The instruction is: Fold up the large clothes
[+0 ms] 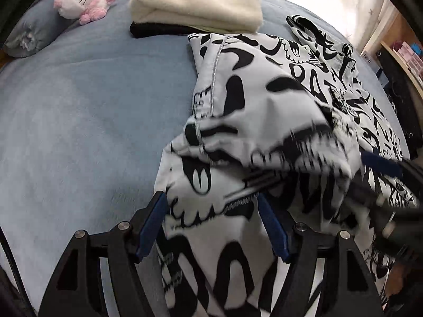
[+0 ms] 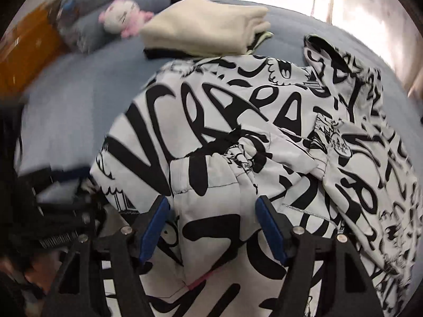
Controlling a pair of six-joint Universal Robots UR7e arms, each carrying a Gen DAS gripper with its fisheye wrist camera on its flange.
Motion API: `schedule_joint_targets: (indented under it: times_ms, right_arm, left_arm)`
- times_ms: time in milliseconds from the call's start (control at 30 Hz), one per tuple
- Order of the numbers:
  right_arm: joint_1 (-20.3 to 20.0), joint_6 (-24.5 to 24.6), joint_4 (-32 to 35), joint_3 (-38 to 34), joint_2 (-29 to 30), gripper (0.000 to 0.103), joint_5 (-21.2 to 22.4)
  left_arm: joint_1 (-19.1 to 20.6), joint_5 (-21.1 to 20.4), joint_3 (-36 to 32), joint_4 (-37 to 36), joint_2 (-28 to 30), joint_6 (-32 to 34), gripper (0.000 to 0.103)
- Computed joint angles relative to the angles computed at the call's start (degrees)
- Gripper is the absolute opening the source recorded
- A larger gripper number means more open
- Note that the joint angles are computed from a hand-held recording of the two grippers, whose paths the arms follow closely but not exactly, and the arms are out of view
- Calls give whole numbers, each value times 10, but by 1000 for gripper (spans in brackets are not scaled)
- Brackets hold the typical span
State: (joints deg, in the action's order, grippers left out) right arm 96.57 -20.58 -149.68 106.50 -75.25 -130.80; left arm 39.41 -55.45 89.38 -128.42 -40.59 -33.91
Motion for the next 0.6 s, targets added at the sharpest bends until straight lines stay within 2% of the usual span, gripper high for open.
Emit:
schedule_joint_targets:
  times_ms: [33,133,200,233,267,300,333,367,433,533,600]
  right_arm:
    - [6,-23,-28,7,11,75,-29]
    - [13,-75,-105,13,53,77,-122]
    - [8,-82,-121,11,67,76,-150]
    - [3,-74,-121,10,66,73,-152]
    - [1,-73,-125,11,62,54,-144]
    - [-1,-72,-122,10,56,42,-136]
    - [0,-70,-116,5,53,20,-136]
    - [1,-74,-119,0,51,15,-134]
    - [5,-93,-147,-8,41,14,-108]
    - [15,-149,-225,-25,30,14,-72]
    - [13,-163,-275,-37,15,14,-29]
  left_arm:
    - [0,0,-5,-1,4,2,70]
    - [7,2,-20,-6,17,14,70]
    - [11,5,-33,-7,28,20,70]
    - [12,6,-39,-9,33,21,70]
    - [14,5,-43,-10,36,22,70]
    - [15,4,-47,-11,40,23,70]
    - [16,5,-53,-11,44,23,70]
    - [17,6,-54,-12,46,23,70]
    - [17,7,-57,-12,49,21,70]
    - [17,11,-59,-13,52,17,70]
    - [15,16,-59,-15,54,14,70]
